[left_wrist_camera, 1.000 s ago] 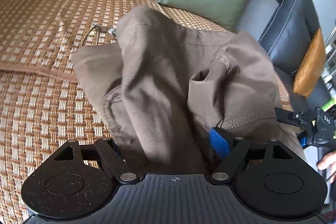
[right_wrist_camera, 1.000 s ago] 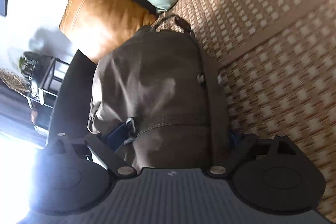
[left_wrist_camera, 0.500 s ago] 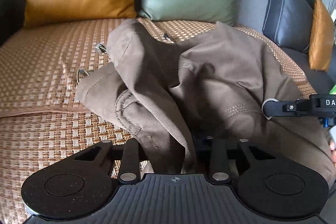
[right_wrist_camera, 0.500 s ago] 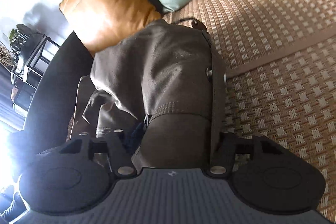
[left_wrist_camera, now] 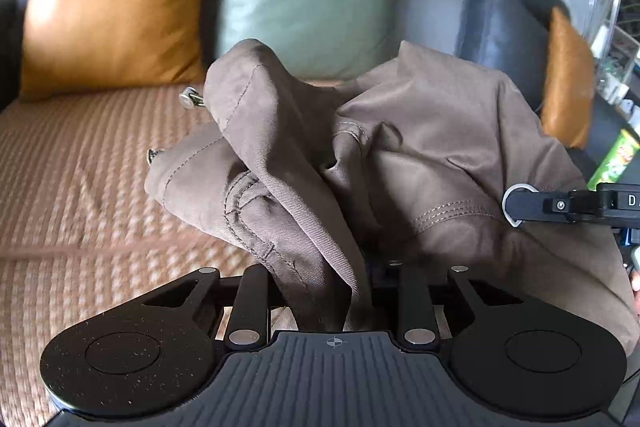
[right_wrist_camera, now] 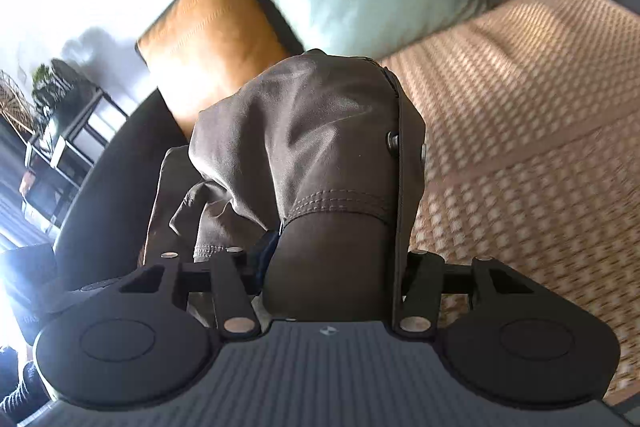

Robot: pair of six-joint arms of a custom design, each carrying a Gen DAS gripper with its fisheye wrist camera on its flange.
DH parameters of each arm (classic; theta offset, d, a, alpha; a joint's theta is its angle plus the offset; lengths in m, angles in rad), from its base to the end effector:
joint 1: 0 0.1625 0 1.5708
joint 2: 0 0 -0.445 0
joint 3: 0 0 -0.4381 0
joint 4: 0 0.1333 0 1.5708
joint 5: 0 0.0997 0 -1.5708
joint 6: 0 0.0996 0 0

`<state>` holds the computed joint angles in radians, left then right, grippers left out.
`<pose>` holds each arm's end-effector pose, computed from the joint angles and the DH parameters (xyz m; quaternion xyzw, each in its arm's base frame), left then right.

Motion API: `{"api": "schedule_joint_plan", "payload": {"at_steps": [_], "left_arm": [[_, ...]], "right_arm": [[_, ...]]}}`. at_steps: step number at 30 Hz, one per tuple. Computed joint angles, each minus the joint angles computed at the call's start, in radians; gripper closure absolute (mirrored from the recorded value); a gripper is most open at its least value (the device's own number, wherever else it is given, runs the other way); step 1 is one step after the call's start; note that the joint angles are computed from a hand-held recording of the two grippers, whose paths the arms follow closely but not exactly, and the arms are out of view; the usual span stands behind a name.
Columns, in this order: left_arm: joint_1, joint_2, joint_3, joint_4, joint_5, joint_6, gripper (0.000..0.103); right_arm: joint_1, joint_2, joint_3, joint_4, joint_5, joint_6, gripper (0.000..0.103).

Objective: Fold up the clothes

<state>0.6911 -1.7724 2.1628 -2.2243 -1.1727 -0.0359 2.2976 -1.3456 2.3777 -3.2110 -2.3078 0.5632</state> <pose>-0.2265 -0.4105 0.3690 0.3743 0.8972 -0.2020 0.1190 0.3473 -0.2908 0.2166 -0.0348 -0.8959 0.4298 0.1067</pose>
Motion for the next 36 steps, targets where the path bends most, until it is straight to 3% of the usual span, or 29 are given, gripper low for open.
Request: {"api": "schedule_joint_plan", "payload": {"at_steps": [6, 9, 14, 19, 20, 22, 23, 24, 27, 28, 31, 36], "left_arm": [[-0.038, 0.159, -0.093, -0.123, -0.048, 0.008, 0.079], [-0.043, 0.284, -0.165, -0.219, -0.074, 0.015, 0.079], [-0.025, 0.548, -0.321, -0.383, -0.120, 0.019, 0.079], [0.010, 0.810, -0.473, -0.526, -0.149, 0.005, 0.079], [0.020, 0.858, -0.500, -0.548, -0.154, -0.008, 0.077], [0.042, 0.949, -0.554, -0.559, -0.154, -0.040, 0.056], [0.055, 0.988, -0.577, -0.521, -0.135, -0.063, 0.051], [0.067, 1.017, -0.594, -0.477, -0.114, -0.083, 0.056], [0.083, 1.007, -0.550, -0.477, -0.067, -0.078, 0.071], [0.085, 0.991, -0.521, -0.511, -0.054, -0.062, 0.065], [0.066, 0.949, -0.472, -0.595, -0.023, -0.009, 0.062], [0.013, 0.942, -0.494, -0.602, -0.026, 0.026, 0.061]], "right_arm": [[0.021, -0.117, -0.032, 0.063, -0.082, -0.084, 0.047], [-0.018, -0.180, -0.072, 0.083, -0.077, -0.200, 0.047], [-0.176, -0.259, -0.178, 0.123, 0.019, -0.431, 0.047], [-0.396, -0.284, -0.274, 0.110, 0.187, -0.656, 0.046], [-0.450, -0.286, -0.283, 0.104, 0.232, -0.679, 0.046], [-0.548, -0.278, -0.310, 0.099, 0.299, -0.712, 0.040], [-0.587, -0.257, -0.314, 0.073, 0.279, -0.716, 0.032], [-0.615, -0.227, -0.321, 0.045, 0.230, -0.714, 0.028], [-0.685, -0.126, -0.352, -0.054, 0.072, -0.719, 0.027], [-0.696, -0.111, -0.342, -0.117, 0.056, -0.746, 0.027], [-0.688, -0.111, -0.308, -0.276, 0.085, -0.871, 0.028], [-0.636, -0.138, -0.288, -0.294, 0.067, -0.975, 0.028]]}}
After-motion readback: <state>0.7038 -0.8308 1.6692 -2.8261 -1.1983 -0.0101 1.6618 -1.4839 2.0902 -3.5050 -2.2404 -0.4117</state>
